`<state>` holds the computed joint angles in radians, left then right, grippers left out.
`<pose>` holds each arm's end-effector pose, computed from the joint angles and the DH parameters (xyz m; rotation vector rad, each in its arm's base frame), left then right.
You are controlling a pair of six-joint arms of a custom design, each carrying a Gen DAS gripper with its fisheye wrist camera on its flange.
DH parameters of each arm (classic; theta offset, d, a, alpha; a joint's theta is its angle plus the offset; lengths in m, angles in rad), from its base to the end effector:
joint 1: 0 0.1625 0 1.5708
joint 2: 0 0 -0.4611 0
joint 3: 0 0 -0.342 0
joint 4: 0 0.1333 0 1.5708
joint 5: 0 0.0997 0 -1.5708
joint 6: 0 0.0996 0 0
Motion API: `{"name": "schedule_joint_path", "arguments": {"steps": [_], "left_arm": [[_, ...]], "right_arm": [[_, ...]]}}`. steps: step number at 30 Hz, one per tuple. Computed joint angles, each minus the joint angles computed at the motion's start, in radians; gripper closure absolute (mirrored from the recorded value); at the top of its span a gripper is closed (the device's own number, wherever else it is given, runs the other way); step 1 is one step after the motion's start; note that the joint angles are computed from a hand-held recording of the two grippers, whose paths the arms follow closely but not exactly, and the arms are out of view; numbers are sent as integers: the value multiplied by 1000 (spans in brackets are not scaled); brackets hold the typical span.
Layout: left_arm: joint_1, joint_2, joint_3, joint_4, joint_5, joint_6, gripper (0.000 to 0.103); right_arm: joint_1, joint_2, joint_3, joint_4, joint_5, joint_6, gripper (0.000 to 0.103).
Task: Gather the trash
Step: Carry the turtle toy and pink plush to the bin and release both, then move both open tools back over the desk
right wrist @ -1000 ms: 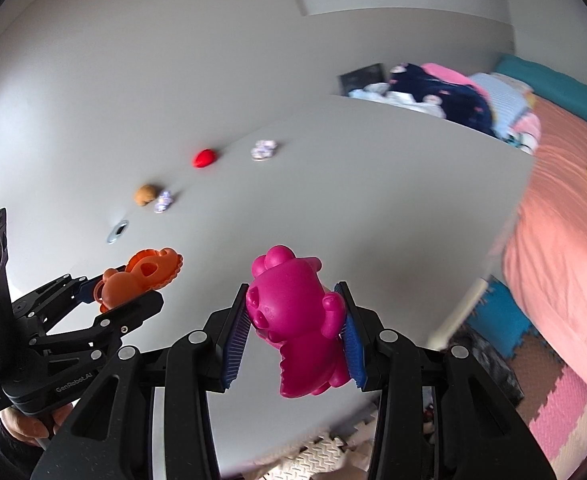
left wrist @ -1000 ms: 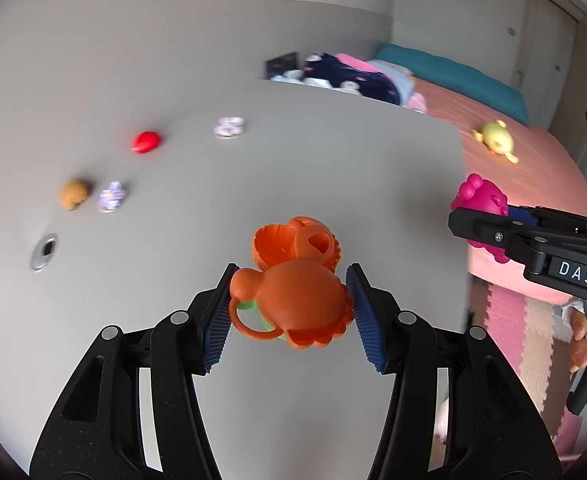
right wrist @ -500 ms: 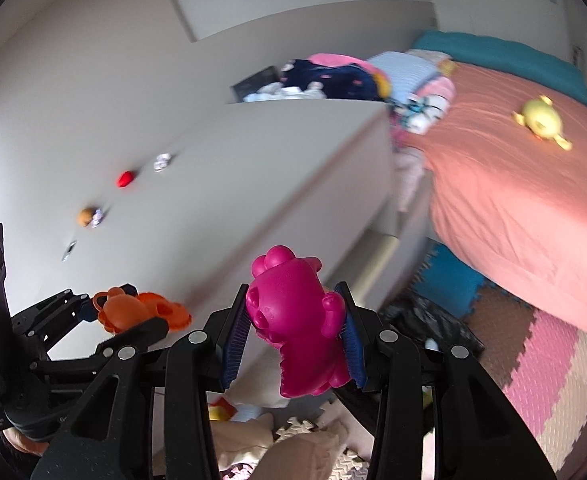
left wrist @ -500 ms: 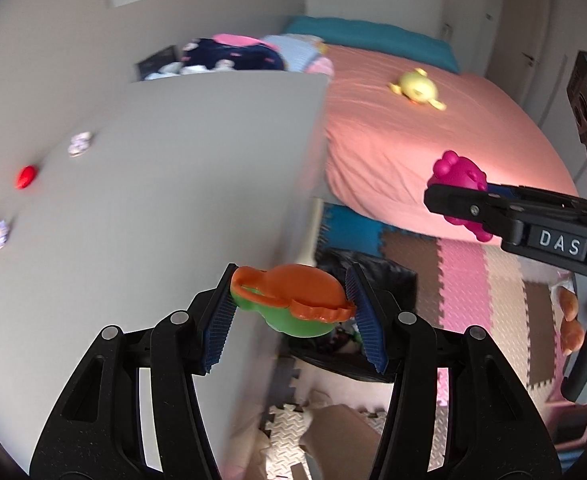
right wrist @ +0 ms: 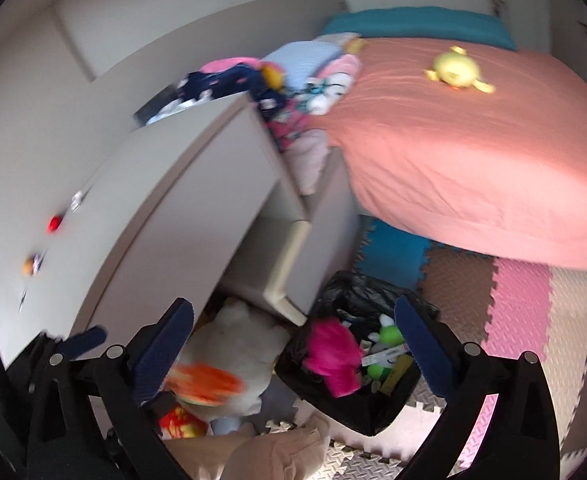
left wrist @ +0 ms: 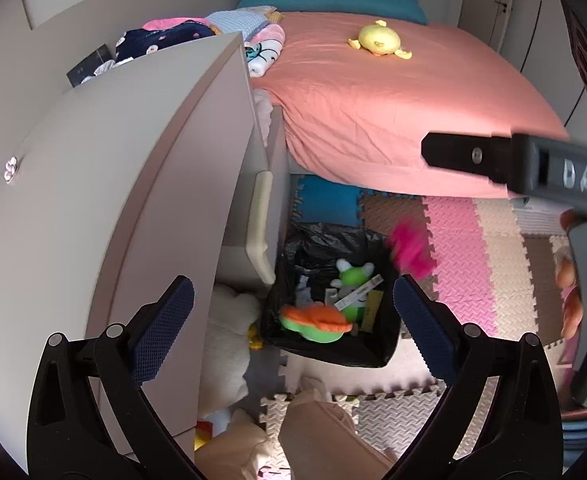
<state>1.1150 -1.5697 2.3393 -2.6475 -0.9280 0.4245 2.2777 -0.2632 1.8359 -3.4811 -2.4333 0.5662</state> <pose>0.0125 -0.4129 0.3398 0.9398 2.2951 -0.3962 0.4076 -0.3884 -0.0876 -0.0194 -2.4576 1.0059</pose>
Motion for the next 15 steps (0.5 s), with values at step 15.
{"name": "schedule_joint_path", "arguments": {"steps": [15], "left_arm": [[22, -17, -34, 46, -38, 5, 6]], "right_arm": [[-30, 18, 54, -248, 131, -50, 3]]}}
